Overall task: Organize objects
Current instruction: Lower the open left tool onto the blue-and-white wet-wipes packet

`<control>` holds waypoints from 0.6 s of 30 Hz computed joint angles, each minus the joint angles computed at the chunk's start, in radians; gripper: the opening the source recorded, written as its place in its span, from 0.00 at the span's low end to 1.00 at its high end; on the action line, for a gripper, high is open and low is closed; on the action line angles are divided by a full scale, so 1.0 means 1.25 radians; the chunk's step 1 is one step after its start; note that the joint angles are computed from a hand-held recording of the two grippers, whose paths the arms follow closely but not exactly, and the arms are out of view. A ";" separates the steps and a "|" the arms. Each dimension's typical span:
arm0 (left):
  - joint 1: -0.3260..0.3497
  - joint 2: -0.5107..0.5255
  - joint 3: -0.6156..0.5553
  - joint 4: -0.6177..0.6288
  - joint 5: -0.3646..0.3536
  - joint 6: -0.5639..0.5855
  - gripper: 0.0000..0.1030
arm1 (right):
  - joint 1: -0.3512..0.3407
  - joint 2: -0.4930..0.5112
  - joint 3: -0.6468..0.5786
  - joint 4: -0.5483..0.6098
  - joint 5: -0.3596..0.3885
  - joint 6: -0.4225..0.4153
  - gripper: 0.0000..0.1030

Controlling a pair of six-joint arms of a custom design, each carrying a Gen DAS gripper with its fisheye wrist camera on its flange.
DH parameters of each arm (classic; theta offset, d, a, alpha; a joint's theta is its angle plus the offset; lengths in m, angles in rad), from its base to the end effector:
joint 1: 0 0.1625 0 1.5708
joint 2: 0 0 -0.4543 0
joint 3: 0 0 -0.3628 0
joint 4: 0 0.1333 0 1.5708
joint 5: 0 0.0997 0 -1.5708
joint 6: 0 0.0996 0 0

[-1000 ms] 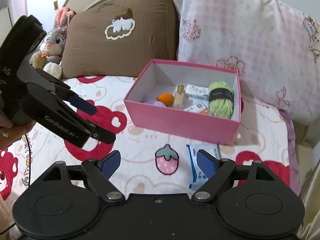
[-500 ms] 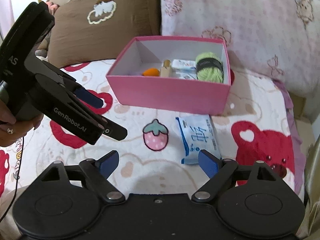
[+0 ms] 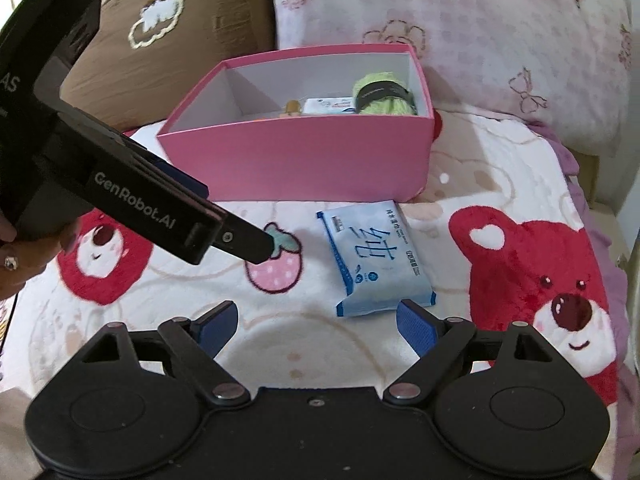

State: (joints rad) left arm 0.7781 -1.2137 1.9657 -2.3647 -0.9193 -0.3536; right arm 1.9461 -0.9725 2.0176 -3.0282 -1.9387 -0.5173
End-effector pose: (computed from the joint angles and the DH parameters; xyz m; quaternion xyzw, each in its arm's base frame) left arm -0.2392 -0.5077 0.2654 0.1997 0.9259 -0.1902 0.2581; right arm 0.2984 -0.4914 0.1789 0.3816 -0.8842 0.1880 0.1929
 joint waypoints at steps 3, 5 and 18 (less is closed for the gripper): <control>0.014 0.024 0.009 -0.062 -0.004 0.030 0.92 | -0.024 0.025 0.013 -0.065 0.010 0.016 0.87; 0.026 0.038 0.010 -0.092 -0.021 0.043 0.92 | -0.040 0.037 0.018 -0.091 0.025 0.033 0.87; 0.097 0.114 0.029 -0.279 -0.164 0.073 0.76 | -0.115 0.077 0.015 -0.145 0.121 0.133 0.86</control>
State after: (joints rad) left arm 0.8995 -1.0714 2.0020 -2.7136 -1.1247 -0.2620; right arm 1.8023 -0.8762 2.0364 -3.2098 -1.7877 -0.3514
